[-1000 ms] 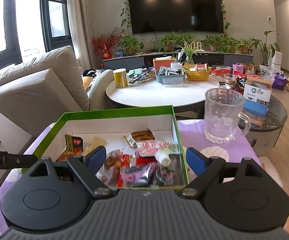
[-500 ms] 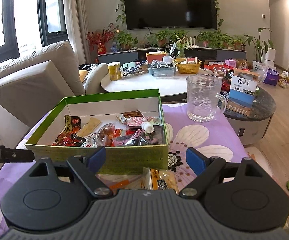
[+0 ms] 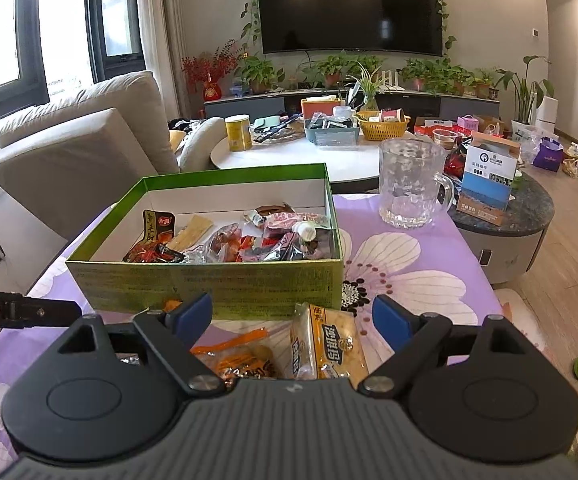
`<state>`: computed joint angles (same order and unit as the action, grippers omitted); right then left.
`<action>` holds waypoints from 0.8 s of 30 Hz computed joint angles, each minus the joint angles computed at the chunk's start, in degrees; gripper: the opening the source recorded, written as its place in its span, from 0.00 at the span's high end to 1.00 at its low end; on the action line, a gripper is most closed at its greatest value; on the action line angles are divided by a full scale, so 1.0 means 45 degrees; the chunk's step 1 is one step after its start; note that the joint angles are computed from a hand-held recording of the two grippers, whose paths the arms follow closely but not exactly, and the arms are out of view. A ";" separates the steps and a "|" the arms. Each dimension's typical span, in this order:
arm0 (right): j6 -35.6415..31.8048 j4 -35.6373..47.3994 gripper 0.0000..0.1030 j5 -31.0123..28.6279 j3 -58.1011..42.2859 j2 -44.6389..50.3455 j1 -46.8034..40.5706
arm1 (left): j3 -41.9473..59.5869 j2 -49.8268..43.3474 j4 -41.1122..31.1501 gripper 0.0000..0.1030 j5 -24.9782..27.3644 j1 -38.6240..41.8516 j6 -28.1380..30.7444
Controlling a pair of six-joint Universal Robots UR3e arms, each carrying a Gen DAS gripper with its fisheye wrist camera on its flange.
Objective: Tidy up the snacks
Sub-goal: 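Move both grippers back to the snacks lying beside the box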
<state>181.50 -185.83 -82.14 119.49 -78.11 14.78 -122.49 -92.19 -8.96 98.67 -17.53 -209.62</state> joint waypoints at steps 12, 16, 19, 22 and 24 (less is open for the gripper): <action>-0.0169 -0.0011 0.42 0.0002 0.0355 -0.0063 -0.0145 | 0.0062 -0.0402 0.0138 0.40 -0.0148 -0.0156 -0.0060; -0.0294 -0.0050 0.41 0.0014 0.0576 -0.0201 -0.0211 | 0.0004 -0.0705 0.0557 0.40 -0.0876 -0.0198 0.0312; -0.0370 -0.0072 0.41 0.0002 0.0780 -0.0299 -0.0299 | 0.0175 -0.1187 0.0731 0.40 -0.1296 -0.0358 0.0731; -0.0418 -0.0090 0.41 0.0006 0.0998 -0.0416 -0.0422 | 0.0839 -0.1870 0.0210 0.40 -0.1276 -0.0669 0.0803; -0.0402 -0.0072 0.41 0.0014 0.1159 -0.0530 -0.0514 | 0.1212 -0.2357 0.0115 0.40 -0.1246 -0.0801 0.0726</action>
